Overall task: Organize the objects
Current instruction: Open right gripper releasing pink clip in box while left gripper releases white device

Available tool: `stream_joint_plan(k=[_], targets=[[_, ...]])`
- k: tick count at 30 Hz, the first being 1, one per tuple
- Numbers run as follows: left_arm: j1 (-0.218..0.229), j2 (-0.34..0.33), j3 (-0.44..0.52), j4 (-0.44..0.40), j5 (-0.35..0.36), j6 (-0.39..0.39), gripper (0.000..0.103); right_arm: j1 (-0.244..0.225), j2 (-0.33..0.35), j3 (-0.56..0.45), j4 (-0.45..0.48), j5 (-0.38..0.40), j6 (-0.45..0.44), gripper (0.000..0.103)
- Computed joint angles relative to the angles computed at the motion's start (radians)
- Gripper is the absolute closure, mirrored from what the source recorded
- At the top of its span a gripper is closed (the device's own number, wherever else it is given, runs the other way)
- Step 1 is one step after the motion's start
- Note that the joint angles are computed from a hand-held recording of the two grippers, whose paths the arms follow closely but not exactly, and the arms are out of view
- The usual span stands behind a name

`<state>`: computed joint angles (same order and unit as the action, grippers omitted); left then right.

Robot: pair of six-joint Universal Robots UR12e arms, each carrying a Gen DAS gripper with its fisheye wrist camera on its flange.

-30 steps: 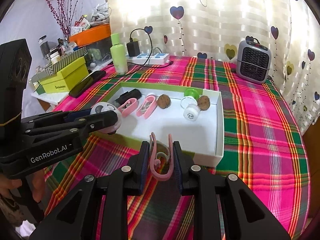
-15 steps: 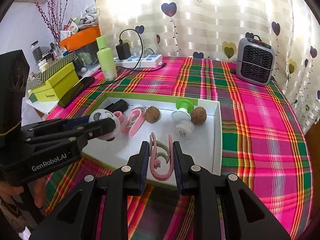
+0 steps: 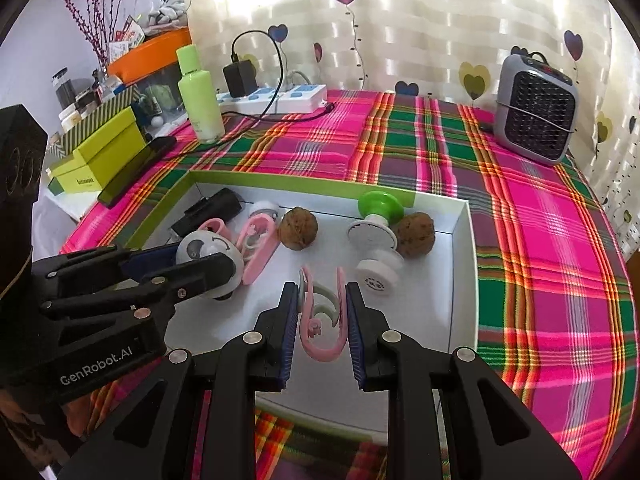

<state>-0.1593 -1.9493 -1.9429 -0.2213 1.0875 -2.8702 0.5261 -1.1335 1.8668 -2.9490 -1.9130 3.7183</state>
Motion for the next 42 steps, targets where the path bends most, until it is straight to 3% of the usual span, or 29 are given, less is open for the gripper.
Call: stream_joint_plan(k=[29,35,42], targets=[[-0.019,-0.019,0.014,-0.007,0.068,0.021,0.072,-0.009,0.020,-0.015,0.032,0.000,-0.018,0.079],[-0.016,-0.012,0.010,-0.001,0.074,0.010,0.068,0.003,0.017,-0.010,0.030,-0.032,-0.009,0.062],[0.000,0.026,-0.035,0.040,0.063,-0.005,0.066,0.025,-0.001,0.005,0.022,-0.078,0.024,0.061]])
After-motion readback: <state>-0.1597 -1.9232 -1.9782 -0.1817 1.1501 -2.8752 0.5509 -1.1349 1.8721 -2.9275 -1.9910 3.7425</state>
